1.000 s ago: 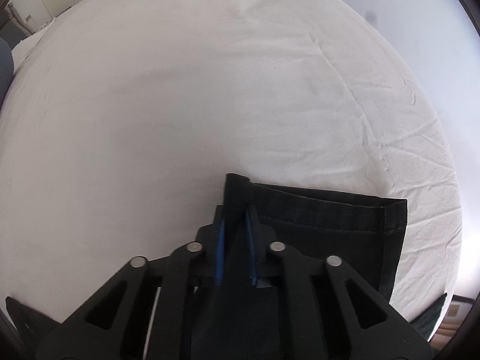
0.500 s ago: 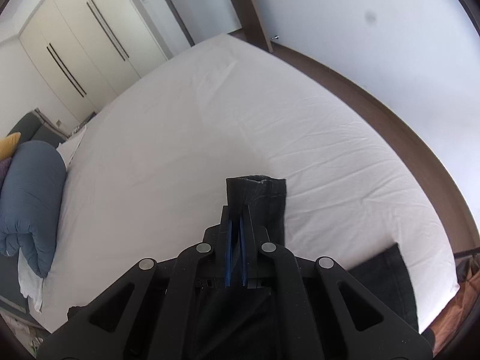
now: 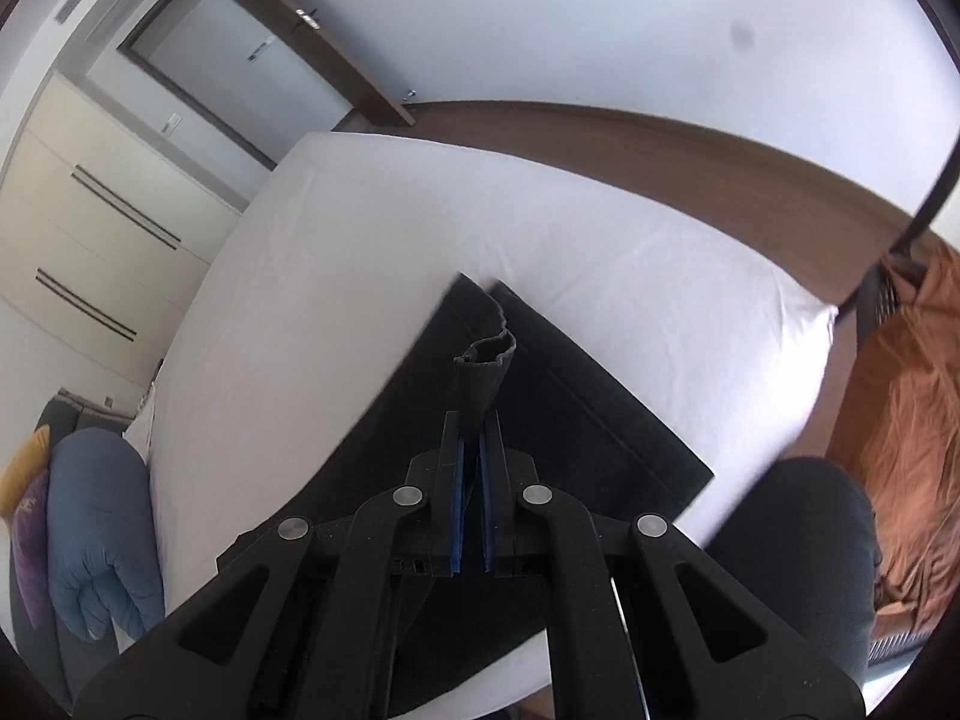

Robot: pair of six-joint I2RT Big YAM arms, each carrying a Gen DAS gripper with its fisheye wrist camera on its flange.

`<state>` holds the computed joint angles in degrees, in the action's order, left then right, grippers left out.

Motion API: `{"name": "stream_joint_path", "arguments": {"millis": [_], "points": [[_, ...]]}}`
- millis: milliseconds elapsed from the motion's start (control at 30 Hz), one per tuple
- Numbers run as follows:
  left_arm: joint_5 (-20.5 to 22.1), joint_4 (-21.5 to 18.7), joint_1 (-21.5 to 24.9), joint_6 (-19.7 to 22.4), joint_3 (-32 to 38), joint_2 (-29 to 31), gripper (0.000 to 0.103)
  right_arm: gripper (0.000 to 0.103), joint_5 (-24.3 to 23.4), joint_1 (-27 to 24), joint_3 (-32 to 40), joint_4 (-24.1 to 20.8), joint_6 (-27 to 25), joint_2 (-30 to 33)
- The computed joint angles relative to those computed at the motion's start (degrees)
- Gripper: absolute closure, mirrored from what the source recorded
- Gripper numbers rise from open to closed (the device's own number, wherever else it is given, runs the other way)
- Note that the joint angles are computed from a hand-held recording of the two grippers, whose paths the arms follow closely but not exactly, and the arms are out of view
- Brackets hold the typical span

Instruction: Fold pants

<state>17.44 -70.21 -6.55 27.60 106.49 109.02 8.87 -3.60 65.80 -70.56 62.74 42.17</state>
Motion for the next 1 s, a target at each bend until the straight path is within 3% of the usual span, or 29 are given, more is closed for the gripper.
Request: {"name": "stream_joint_path", "arguments": {"millis": [167,333,500,733,1000], "points": [[-2.5,2.1,-1.6,-3.1,-0.7,-0.1,0.013,0.100,-5.3,-5.1,-7.4,1.1,2.5,-5.5],[-3.9,2.7,-2.6,-5.5,-0.5,0.1,0.012,0.100,-2.8,-1.4,-12.3,1.5,5.0,-8.9],[-4.4,2.6,-2.6,-5.2,-1.4,-0.5,0.010,0.100,-4.2,-2.6,-14.0,2.0,5.4,-9.3],[-5.1,3.1,-3.7,-6.3,-1.8,-0.7,0.008,0.100,-3.0,-0.2,-13.6,-1.1,8.0,-10.5],[-4.5,3.7,-3.7,-6.5,-2.6,-1.1,0.008,0.100,-4.7,-3.1,-14.6,-1.3,6.6,-11.6]]}}
